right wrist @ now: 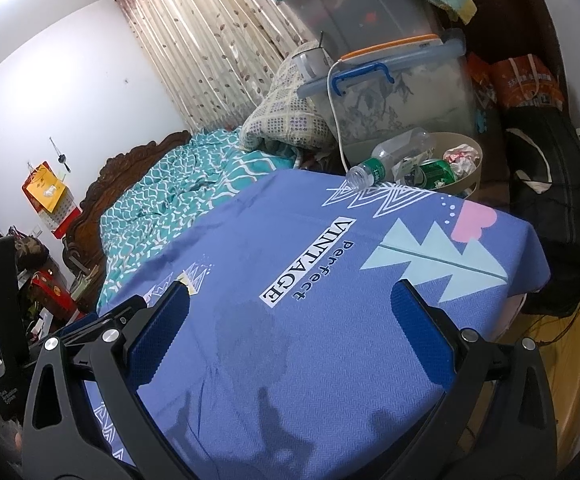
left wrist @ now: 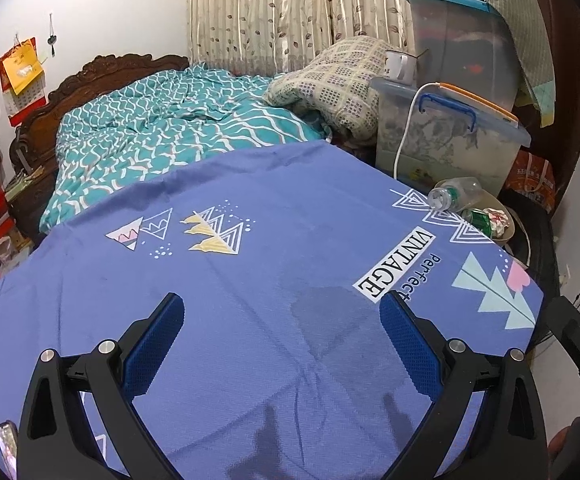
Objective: Collect trash
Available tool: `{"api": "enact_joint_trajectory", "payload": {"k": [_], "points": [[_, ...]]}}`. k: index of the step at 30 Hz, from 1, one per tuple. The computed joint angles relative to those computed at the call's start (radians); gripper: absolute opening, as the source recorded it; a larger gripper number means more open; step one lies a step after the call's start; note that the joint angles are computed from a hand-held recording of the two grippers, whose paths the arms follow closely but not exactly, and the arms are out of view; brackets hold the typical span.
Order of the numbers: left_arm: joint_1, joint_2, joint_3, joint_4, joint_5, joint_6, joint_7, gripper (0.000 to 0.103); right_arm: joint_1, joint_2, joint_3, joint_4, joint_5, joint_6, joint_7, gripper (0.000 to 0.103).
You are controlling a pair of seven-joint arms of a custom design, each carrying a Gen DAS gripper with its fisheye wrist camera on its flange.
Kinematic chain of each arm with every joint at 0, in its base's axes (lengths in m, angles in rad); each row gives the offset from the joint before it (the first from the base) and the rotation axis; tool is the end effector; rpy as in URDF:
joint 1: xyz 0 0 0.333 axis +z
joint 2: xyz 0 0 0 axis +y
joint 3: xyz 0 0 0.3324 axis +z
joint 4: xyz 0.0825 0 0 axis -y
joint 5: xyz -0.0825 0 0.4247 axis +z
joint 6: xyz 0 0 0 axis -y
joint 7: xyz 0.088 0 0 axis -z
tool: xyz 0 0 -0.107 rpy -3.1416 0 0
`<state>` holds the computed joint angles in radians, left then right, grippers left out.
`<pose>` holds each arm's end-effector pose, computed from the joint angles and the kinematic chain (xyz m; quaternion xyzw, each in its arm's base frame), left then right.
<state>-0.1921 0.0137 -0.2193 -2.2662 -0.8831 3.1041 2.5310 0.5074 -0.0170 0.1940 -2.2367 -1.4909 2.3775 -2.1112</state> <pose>0.5589 -0.1728 0.4190 -0.4658 0.7856 -0.3400 0.2240 0.4456 0.3630 0.3915 -0.3255 0.7957 -0.2854 0.4236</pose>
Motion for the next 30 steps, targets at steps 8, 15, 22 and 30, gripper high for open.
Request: {"api": "enact_joint_trajectory", "payload": {"k": [8,15,22,30], "points": [[0.007,0.004,0.003,0.007,0.017,-0.038,-0.015,0.094,0.004,0.002,0.001,0.0,-0.004,-0.009,-0.002,0.1],[0.003,0.007,0.0,-0.001,0.047,-0.029,-0.027,0.094,0.008,0.001,0.004,-0.004,-0.008,-0.025,0.003,0.1],[0.004,0.006,-0.001,-0.006,0.067,-0.028,-0.039,0.094,0.011,0.0,0.005,-0.004,-0.004,-0.029,0.002,0.1],[0.007,0.009,0.0,-0.007,0.096,-0.044,-0.058,0.094,0.011,0.0,0.005,-0.005,-0.003,-0.026,0.0,0.1]]}}
